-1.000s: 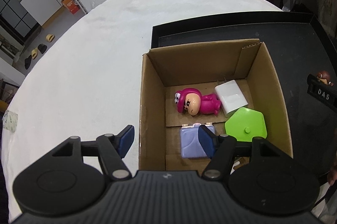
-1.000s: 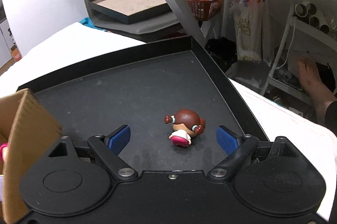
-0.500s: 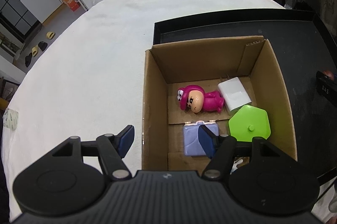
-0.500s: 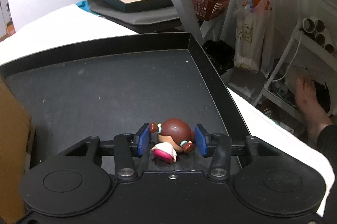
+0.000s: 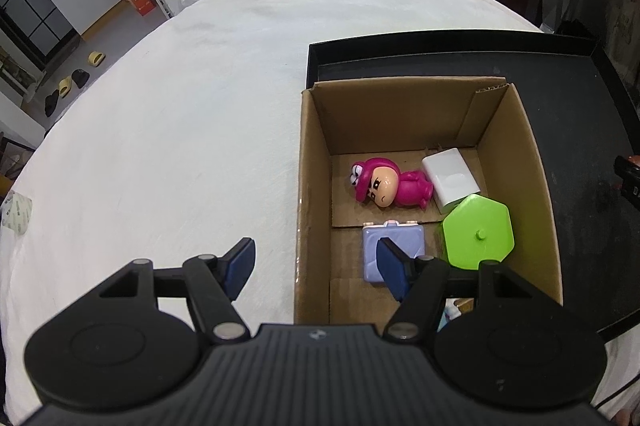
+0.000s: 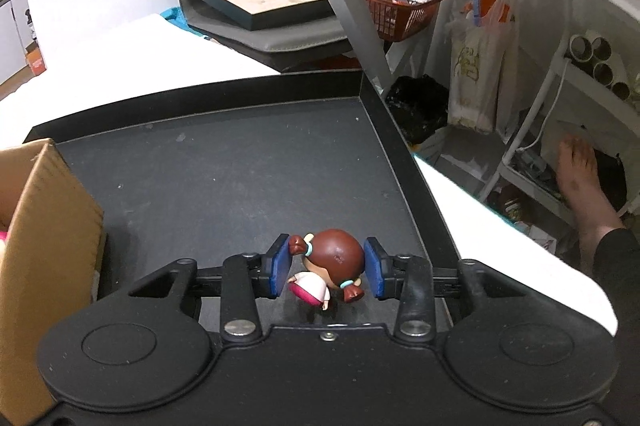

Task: Organize rigid objects
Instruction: 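Carry the brown-haired figurine with the right tool into the box and release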

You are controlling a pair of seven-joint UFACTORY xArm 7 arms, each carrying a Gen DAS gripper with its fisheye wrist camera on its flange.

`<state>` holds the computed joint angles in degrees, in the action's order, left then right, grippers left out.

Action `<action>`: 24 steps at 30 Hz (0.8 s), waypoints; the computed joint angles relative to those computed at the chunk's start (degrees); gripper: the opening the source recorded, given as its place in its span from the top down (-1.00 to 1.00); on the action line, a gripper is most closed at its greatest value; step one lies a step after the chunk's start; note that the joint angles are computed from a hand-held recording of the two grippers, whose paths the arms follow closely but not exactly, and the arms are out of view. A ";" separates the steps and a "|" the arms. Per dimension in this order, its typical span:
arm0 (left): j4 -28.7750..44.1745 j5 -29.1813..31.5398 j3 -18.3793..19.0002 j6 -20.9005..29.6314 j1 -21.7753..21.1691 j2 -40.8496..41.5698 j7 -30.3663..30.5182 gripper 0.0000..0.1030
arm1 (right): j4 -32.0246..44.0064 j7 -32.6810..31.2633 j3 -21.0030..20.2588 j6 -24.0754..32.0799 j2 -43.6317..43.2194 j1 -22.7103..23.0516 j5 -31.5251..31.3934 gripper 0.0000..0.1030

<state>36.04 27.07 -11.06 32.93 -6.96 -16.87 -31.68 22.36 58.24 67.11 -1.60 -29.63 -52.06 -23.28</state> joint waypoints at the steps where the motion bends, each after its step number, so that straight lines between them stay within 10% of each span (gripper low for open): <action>1: -0.20 -0.28 0.24 -0.14 -0.08 -0.31 0.29 -0.27 | -0.14 -0.24 -0.89 0.54 -0.55 1.15 0.04 0.26; 24: -4.21 -10.38 3.07 -3.55 0.53 -5.53 10.03 -0.27 | -2.87 -3.67 -26.34 4.14 -6.53 30.06 -1.75 0.26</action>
